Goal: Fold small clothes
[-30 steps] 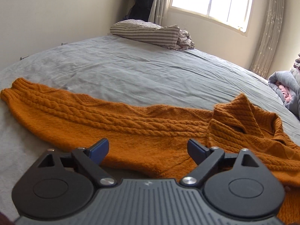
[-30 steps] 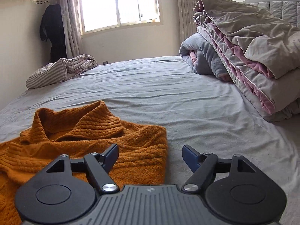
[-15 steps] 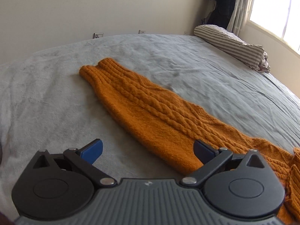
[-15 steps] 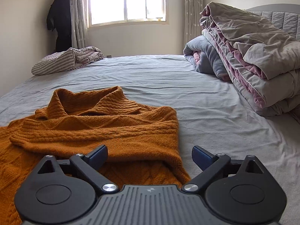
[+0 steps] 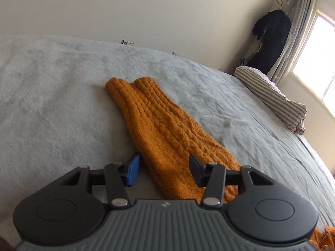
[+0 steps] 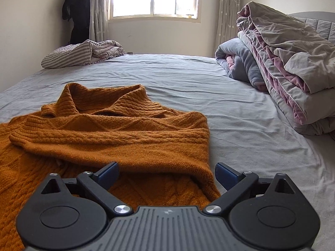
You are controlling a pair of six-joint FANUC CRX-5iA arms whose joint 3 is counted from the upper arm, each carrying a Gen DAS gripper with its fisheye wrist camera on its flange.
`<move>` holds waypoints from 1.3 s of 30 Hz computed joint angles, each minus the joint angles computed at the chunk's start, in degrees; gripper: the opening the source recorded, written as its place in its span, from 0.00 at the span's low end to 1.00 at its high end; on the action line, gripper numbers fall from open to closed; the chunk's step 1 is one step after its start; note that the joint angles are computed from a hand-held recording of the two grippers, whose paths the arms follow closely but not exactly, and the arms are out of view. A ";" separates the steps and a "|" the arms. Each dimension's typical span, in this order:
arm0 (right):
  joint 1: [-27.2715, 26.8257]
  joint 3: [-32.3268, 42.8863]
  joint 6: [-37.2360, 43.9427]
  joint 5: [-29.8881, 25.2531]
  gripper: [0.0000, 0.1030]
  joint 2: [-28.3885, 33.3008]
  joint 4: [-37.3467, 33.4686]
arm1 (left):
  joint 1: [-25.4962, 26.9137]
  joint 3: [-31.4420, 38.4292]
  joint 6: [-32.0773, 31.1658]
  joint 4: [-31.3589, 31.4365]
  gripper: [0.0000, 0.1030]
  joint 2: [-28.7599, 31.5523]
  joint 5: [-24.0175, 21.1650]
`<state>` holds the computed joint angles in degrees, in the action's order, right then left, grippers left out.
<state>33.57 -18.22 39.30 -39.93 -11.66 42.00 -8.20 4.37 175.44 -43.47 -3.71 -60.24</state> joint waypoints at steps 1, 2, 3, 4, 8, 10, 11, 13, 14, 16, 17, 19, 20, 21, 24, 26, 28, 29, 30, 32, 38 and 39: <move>0.04 0.10 0.36 0.05 0.96 -0.03 -0.22 | 0.75 -0.37 0.50 1.22 0.12 -0.38 0.62; 0.05 0.11 0.38 0.10 0.96 -0.09 -0.24 | 1.48 -0.74 0.85 2.50 0.10 -0.87 1.26; 0.13 0.15 0.02 0.15 0.96 -0.12 -0.10 | 1.21 -0.93 2.03 1.99 0.10 -1.32 1.58; 0.14 0.16 0.05 0.39 0.96 -0.23 -0.33 | 0.50 -0.68 2.78 0.88 0.09 -1.48 1.31; 0.22 0.33 0.85 1.07 0.96 -0.61 -1.09 | -3.13 1.74 2.34 -3.52 0.08 -1.44 0.19; 0.31 0.02 0.68 1.27 0.96 -0.87 -0.24 | -4.42 3.34 1.82 -4.38 0.08 -1.38 0.48; 0.30 -0.12 0.74 1.45 0.96 -1.07 -0.04 | -4.88 4.14 1.29 -4.26 0.08 -1.41 1.01; 0.10 -0.12 1.24 2.04 0.96 -1.47 -0.59 | -5.59 5.69 -0.07 -3.78 0.08 -1.20 1.95; -0.04 0.01 1.43 2.22 0.96 -1.59 -1.02 | -6.17 6.74 -0.93 -3.72 0.08 -0.93 2.26; -0.27 0.21 1.47 2.61 0.96 -1.82 -1.67 | -7.37 8.73 -2.38 -3.83 0.08 -0.29 2.84; -0.36 0.29 1.52 2.73 0.96 -1.87 -1.88 | -7.90 9.70 -3.17 -3.55 0.08 0.00 3.68; -0.69 0.36 1.67 3.08 0.96 -2.06 -2.42 | -8.93 11.43 -4.64 -3.00 0.08 0.65 4.96; -0.80 0.40 1.76 3.14 0.96 -2.10 -2.67 | -9.63 12.66 -5.80 -2.71 0.08 1.22 5.53; -1.00 0.49 1.82 3.18 0.96 -2.10 -3.05 | -10.37 13.84 -6.96 -2.64 0.08 1.82 5.85; -1.40 0.87 1.76 3.01 0.96 -1.97 -4.13 | -13.35 17.51 -9.23 -3.87 0.08 3.87 5.78; -1.60 1.24 2.33 3.05 0.96 -1.92 -5.31 | -15.15 19.93 -10.67 -3.54 0.08 5.42 6.88; -1.68 1.27 2.66 3.19 0.96 -2.00 -5.69 | -16.43 22.07 -12.43 -2.69 0.08 6.93 7.92; -1.74 1.29 2.78 3.21 0.96 -2.02 -5.77 | -17.01 23.25 -13.59 -1.83 0.08 7.84 8.71; -1.82 1.29 2.74 3.24 0.96 -2.03 -5.81 | -17.50 24.29 -14.62 -1.00 0.08 8.70 9.38; -2.10 1.42 2.67 3.27 0.96 -2.07 -6.27 | -18.27 26.49 -16.85 1.34 0.08 10.65 10.78; -3.09 2.18 2.87 3.13 0.96 -2.10 -9.12 | -21.02 32.39 -21.79 7.52 0.08 17.13 13.83; -3.26 2.25 3.05 3.17 0.96 -2.13 -9.59 | -21.38 33.01 -22.79 8.99 0.08 18.09 14.38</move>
<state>30.31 -15.96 42.36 -36.76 -13.80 32.41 -29.58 37.38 152.65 -34.47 14.37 -45.86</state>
